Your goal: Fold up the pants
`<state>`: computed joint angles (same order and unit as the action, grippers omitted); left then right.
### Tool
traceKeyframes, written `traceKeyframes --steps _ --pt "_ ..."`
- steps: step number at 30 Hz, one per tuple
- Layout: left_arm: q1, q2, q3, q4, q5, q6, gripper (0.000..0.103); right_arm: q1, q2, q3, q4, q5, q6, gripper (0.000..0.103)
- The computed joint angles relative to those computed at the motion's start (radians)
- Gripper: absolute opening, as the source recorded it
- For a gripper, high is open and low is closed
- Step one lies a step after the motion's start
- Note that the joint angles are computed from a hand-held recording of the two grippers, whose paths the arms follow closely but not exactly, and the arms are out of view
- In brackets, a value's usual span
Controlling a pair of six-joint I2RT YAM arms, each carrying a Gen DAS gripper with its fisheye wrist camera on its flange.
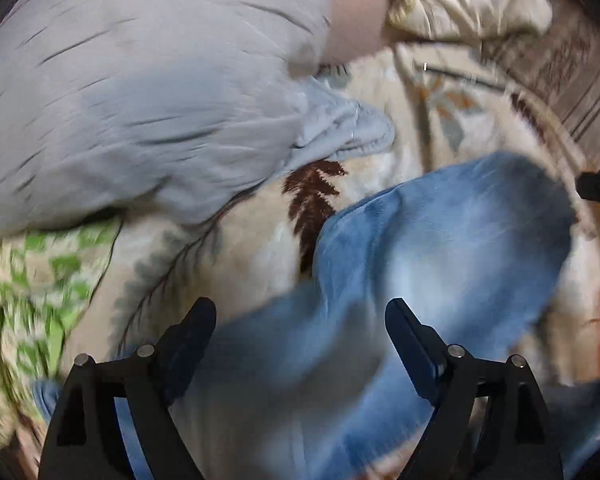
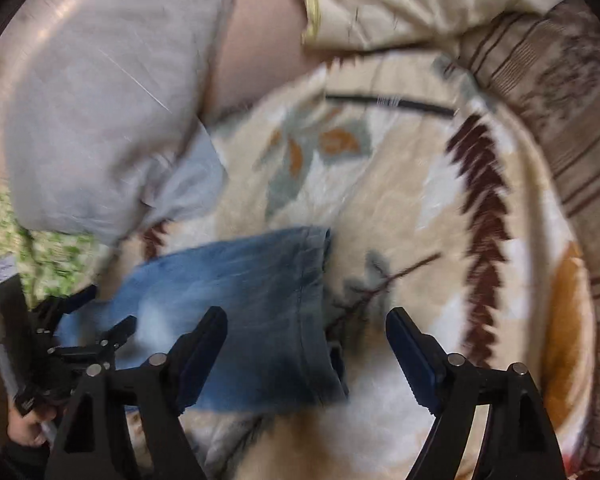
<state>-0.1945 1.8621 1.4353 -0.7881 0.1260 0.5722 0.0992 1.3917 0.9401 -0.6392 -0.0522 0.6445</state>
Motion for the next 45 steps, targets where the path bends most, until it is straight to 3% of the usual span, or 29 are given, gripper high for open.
traceKeyframes --steps 1,6,9,10,13,17,19,25,30,31,32,33,34,35,37,41,44,45 --pt "0.006 -0.029 -0.006 -0.029 0.026 -0.014 0.087 -0.004 -0.100 -0.031 -0.019 -0.021 0.004 0.084" --pt "0.161 -0.255 -0.098 -0.213 0.224 0.134 0.090 0.084 -0.442 -0.086 -0.141 -0.066 0.002 0.091" --pt "0.310 -0.376 -0.119 -0.395 0.326 0.293 0.099 0.254 -0.524 -0.070 -0.203 -0.001 0.058 0.093" --pt "0.312 -0.413 -0.163 -0.390 0.340 0.299 0.100 0.349 -0.546 -0.068 -0.228 0.050 0.091 0.094" --pt "0.467 -0.527 -0.248 -0.484 0.384 0.485 0.100 0.519 -0.550 -0.075 -0.254 0.134 0.149 0.094" --pt "0.544 -0.709 -0.488 -0.376 0.365 0.608 0.100 0.561 -0.564 -0.177 -0.171 0.057 0.272 0.094" --pt "0.542 -0.767 -0.573 -0.316 0.359 0.627 0.100 0.531 -0.556 -0.245 -0.093 -0.047 0.365 0.094" --pt "0.401 -0.892 -0.750 -0.083 0.287 0.554 0.100 0.470 -0.517 -0.316 0.058 -0.151 0.574 0.094" --pt "0.263 -0.823 -0.769 0.010 0.205 0.488 0.100 0.432 -0.397 -0.298 0.124 -0.200 0.625 0.093" --pt "0.246 -0.809 -0.777 0.025 0.191 0.488 0.100 0.432 -0.373 -0.297 0.136 -0.199 0.624 0.087" --pt "0.237 -0.803 -0.785 0.038 0.181 0.492 0.097 0.439 -0.345 -0.293 0.151 -0.197 0.619 0.066" --pt "0.236 -0.808 -0.796 0.040 0.183 0.498 0.074 0.447 -0.320 -0.295 0.170 -0.197 0.615 0.052" --pt "0.246 -0.801 -0.791 0.019 0.191 0.514 0.030 0.462 -0.290 -0.290 0.179 -0.185 0.602 0.031" --pt "0.246 -0.797 -0.789 0.003 0.174 0.511 0.008 0.480 -0.283 -0.285 0.180 -0.161 0.592 0.019" --pt "0.277 -0.838 -0.804 -0.017 0.184 0.548 0.003 0.526 -0.285 -0.272 0.180 -0.123 0.569 0.012" --pt "0.453 -1.031 -0.770 -0.216 0.388 0.742 0.003 0.616 -0.361 -0.200 0.098 -0.001 0.531 0.010" --pt "0.657 -1.117 -0.679 -0.433 0.605 0.933 0.003 0.766 -0.419 -0.050 -0.041 0.236 0.447 0.010" --pt "0.759 -1.114 -0.639 -0.553 0.691 1.058 0.003 0.875 -0.415 0.041 -0.122 0.394 0.395 0.010"
